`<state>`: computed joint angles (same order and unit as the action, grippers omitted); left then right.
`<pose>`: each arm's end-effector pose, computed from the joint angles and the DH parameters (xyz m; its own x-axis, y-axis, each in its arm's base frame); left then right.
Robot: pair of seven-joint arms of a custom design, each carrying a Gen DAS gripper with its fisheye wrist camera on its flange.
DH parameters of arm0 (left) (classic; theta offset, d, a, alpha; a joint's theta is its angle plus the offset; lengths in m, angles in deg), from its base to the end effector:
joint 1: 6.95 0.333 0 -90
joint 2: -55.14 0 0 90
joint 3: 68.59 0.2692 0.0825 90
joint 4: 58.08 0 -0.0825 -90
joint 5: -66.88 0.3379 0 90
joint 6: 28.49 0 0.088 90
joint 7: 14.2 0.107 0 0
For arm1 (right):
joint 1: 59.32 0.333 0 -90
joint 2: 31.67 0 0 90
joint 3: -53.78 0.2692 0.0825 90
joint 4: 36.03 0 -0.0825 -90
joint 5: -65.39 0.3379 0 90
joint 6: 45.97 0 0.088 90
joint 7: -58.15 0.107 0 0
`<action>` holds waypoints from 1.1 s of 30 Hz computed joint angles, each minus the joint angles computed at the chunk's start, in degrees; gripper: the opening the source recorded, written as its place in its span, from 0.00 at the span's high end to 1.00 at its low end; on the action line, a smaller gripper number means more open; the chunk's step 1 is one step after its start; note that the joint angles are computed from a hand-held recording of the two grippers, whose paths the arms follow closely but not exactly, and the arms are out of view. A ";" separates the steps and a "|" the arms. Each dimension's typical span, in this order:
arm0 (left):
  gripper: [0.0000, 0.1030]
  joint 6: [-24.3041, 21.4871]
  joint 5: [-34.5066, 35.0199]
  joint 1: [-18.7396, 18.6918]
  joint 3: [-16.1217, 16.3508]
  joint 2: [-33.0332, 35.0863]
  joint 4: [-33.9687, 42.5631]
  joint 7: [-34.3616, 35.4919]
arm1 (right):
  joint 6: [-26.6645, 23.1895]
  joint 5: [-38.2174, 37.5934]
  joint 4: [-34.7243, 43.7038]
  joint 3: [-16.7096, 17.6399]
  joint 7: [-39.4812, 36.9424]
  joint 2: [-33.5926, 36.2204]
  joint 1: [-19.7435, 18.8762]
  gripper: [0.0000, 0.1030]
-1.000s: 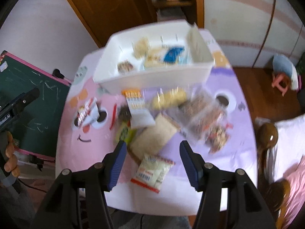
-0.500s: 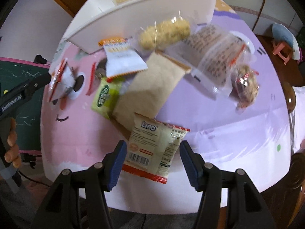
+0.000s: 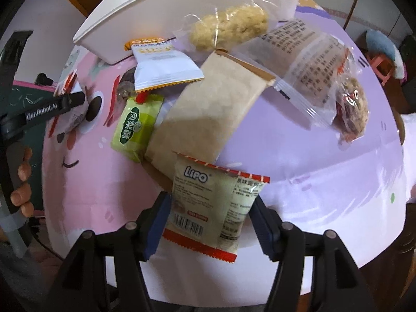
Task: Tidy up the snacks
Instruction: 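Grasp the red-and-white cake pack with left tool while right tool grasps LIPO pack, then lift both held snacks and carry them over the white basket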
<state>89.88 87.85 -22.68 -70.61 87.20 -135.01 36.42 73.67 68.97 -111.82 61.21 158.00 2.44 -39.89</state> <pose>0.6400 -0.1802 0.3973 0.2555 -0.9532 -0.1613 -0.9303 -0.1971 -0.3092 0.6043 0.2887 0.3844 0.2480 -0.9558 -0.1581 -0.9633 -0.2261 -0.1445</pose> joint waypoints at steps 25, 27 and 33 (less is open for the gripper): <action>0.64 2.57 -0.08 0.05 -3.85 -16.68 -12.16 -8.30 | 0.46 -2.64 -1.33 -0.02 -5.05 -5.80 0.54 0.57; 0.64 1.67 0.26 -0.15 -4.60 -17.95 -11.63 -8.79 | 0.33 -2.32 0.33 0.03 -5.92 -5.94 0.47 0.56; 0.64 1.36 1.09 -0.58 -6.43 -21.01 -8.86 -10.10 | 0.97 -1.38 3.51 -0.14 -9.34 -7.48 -0.27 0.56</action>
<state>91.24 88.93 -23.26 -77.03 66.19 -143.87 26.32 74.64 67.59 -108.31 61.07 148.66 -5.04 -40.16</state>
